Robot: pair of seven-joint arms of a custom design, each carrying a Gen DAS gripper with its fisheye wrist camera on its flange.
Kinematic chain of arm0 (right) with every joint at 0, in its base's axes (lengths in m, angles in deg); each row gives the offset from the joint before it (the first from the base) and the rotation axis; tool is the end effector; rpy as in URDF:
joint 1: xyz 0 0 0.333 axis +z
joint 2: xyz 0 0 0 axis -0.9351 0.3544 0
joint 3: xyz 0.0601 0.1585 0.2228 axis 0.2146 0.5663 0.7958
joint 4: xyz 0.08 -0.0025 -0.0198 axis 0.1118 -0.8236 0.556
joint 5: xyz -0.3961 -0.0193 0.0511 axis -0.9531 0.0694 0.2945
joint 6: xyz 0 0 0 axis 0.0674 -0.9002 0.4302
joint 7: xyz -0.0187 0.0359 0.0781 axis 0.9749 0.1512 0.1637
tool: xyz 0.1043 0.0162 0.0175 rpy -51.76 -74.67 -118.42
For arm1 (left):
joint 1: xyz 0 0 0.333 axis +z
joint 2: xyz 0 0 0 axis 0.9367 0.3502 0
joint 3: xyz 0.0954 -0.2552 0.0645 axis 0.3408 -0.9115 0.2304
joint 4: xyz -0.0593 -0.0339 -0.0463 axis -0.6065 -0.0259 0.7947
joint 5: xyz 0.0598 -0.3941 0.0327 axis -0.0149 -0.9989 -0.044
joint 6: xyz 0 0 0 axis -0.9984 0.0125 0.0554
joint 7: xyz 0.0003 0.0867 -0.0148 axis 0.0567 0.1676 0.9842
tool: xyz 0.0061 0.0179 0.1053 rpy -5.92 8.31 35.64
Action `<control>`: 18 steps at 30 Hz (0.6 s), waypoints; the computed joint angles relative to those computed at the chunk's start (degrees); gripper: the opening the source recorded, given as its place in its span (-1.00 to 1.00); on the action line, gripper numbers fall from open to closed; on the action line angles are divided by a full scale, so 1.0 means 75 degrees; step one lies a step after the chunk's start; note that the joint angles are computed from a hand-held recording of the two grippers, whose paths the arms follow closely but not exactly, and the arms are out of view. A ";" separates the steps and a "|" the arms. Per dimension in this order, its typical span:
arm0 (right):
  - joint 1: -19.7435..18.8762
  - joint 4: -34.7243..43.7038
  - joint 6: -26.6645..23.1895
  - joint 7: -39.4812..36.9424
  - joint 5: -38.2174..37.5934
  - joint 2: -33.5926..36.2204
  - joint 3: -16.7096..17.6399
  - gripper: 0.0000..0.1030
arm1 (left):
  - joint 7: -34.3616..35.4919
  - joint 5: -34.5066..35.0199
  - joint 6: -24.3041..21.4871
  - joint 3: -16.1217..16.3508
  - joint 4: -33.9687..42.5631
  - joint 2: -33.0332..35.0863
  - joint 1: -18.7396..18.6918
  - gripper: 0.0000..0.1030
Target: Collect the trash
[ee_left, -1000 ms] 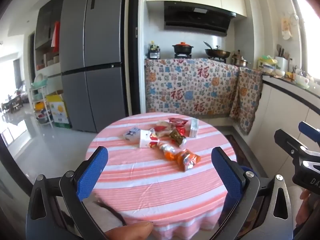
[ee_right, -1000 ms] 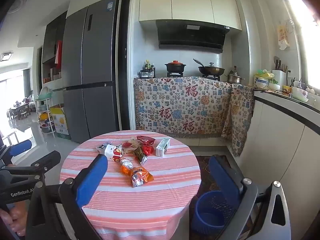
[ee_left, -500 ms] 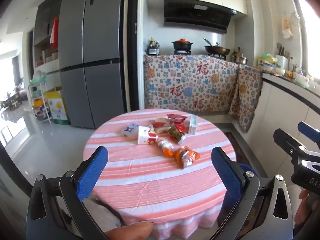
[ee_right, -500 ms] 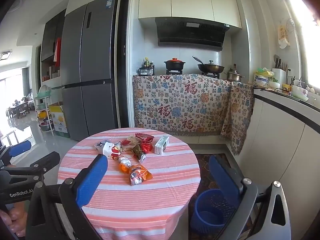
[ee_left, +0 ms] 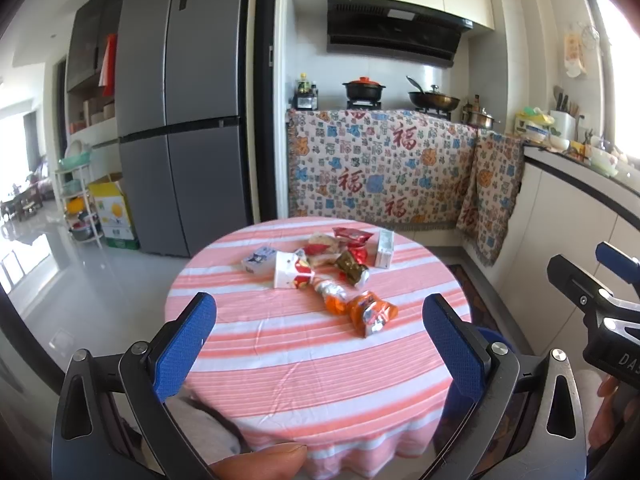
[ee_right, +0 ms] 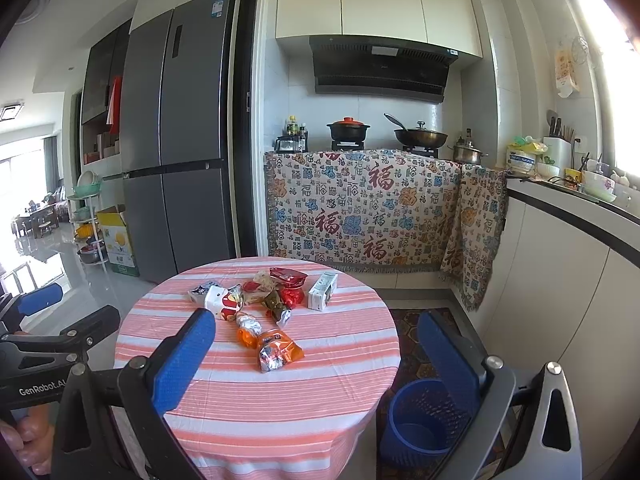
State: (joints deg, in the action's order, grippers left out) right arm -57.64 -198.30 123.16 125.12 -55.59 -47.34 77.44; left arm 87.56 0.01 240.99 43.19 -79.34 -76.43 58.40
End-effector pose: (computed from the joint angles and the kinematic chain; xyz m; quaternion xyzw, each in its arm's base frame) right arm 0.5125 0.2472 0.6020 -0.5653 0.6046 -0.4183 0.3741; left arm 0.5521 -0.2741 0.5818 -0.5620 0.6377 -0.4028 0.3395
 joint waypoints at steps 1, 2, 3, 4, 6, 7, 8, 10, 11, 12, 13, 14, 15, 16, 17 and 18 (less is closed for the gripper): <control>0.0002 -0.0004 -0.0010 0.0007 0.0001 -0.0003 0.0001 1.00 | 0.0003 -0.0001 0.0000 0.0001 -0.0003 0.0000 -0.0001 0.99; 0.0005 -0.0004 -0.0032 0.0017 -0.0008 -0.0005 0.0007 1.00 | -0.0006 0.0006 0.0003 0.0001 -0.0008 0.0000 -0.0001 0.99; 0.0011 0.0016 -0.0038 -0.0029 0.0033 0.0005 -0.0002 1.00 | -0.0006 0.0006 0.0003 0.0002 -0.0008 0.0000 -0.0002 0.99; 0.0017 0.0014 -0.0039 -0.0042 0.0044 0.0004 -0.0002 1.00 | 0.0006 -0.0009 0.0002 0.0001 -0.0009 0.0001 -0.0004 0.99; 0.0012 0.0013 -0.0026 -0.0044 0.0053 0.0006 -0.0010 1.00 | -0.0024 0.0016 -0.0003 0.0000 -0.0011 0.0001 -0.0007 0.99; 0.0012 0.0011 -0.0025 -0.0048 0.0052 0.0004 -0.0009 1.00 | -0.0042 0.0033 -0.0006 -0.0001 -0.0014 -0.0002 -0.0009 0.99; 0.0012 0.0007 -0.0022 -0.0049 0.0051 0.0002 -0.0010 1.00 | -0.0048 0.0043 -0.0001 0.0000 -0.0015 0.0000 -0.0008 0.99; 0.0011 0.0007 -0.0022 -0.0043 0.0055 0.0003 -0.0009 1.00 | -0.0060 0.0051 0.0007 0.0001 -0.0019 0.0000 -0.0008 0.99; 0.0008 0.0012 -0.0022 -0.0026 0.0037 0.0010 -0.0005 1.00 | -0.0061 0.0049 0.0008 0.0000 -0.0021 -0.0001 -0.0009 0.99; 0.0011 0.0016 -0.0034 -0.0032 0.0043 0.0012 -0.0004 1.00 | -0.0064 0.0060 -0.0005 -0.0001 -0.0012 0.0003 -0.0011 0.99; 0.0014 0.0012 -0.0034 -0.0039 0.0050 0.0009 -0.0007 1.00 | -0.0055 0.0048 -0.0005 0.0000 -0.0014 0.0002 -0.0010 0.99; 0.0019 0.0025 -0.0036 -0.0061 0.0074 0.0025 -0.0009 1.00 | -0.0053 0.0042 0.0001 0.0001 -0.0018 0.0001 -0.0010 0.99; 0.0029 0.0038 -0.0048 -0.0083 0.0105 0.0033 -0.0010 1.00 | -0.0032 0.0015 -0.0004 -0.0001 -0.0021 -0.0001 -0.0011 0.99; 0.0032 0.0035 -0.0049 -0.0090 0.0115 0.0033 -0.0013 1.00 | -0.0053 0.0035 -0.0001 -0.0001 -0.0032 -0.0005 -0.0012 0.99; 0.0034 0.0033 -0.0052 -0.0092 0.0119 0.0034 -0.0014 1.00 | -0.0070 0.0049 -0.0001 -0.0004 -0.0043 -0.0007 -0.0014 0.99; 0.0032 0.0038 -0.0042 -0.0094 0.0116 0.0044 -0.0019 1.00 | -0.0067 0.0042 0.0001 -0.0007 -0.0055 -0.0016 -0.0017 0.99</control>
State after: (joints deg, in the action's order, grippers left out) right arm -57.41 -198.01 122.85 124.42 -54.72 -47.01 77.30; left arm 87.06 0.32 241.00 43.13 -79.76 -76.55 58.27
